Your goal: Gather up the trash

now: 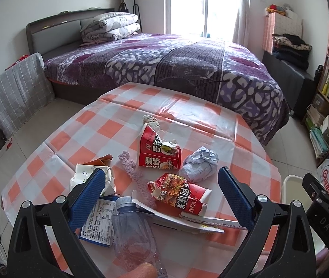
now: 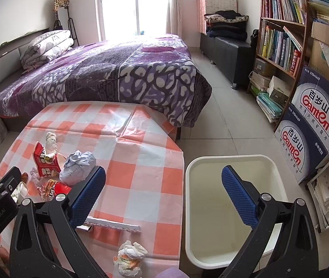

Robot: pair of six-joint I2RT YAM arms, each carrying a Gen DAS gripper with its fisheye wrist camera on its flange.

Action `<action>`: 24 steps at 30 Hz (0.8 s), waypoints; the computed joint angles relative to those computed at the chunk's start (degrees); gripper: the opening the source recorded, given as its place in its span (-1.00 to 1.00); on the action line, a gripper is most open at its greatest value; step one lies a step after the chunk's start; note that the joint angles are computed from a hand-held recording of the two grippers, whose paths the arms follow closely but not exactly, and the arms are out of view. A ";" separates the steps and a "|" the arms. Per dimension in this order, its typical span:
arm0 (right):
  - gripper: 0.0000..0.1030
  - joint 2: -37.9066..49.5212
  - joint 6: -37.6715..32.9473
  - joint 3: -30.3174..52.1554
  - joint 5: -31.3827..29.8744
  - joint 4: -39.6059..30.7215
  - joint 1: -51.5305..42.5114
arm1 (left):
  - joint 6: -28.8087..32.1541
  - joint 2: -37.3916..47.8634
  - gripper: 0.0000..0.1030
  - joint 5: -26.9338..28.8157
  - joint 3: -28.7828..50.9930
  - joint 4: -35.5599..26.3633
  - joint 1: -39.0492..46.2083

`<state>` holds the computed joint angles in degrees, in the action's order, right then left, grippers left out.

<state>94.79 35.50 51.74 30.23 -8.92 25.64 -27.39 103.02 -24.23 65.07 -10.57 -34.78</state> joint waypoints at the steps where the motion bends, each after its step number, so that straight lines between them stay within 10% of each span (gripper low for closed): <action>1: 0.87 0.06 0.44 0.48 -2.46 -1.47 -1.32 | -0.78 1.64 0.84 3.96 3.77 -4.92 1.79; 8: 0.87 4.35 3.39 6.08 -25.49 -10.82 -11.83 | -0.06 9.18 0.84 27.25 19.66 -21.71 15.43; 14: 0.87 10.60 3.97 14.76 -34.23 -15.80 -15.52 | 4.38 22.66 0.84 25.47 39.21 -35.73 20.22; 24: 0.87 21.76 10.93 27.36 -43.84 -18.08 -17.68 | 3.24 33.67 0.84 31.70 48.12 -30.38 18.55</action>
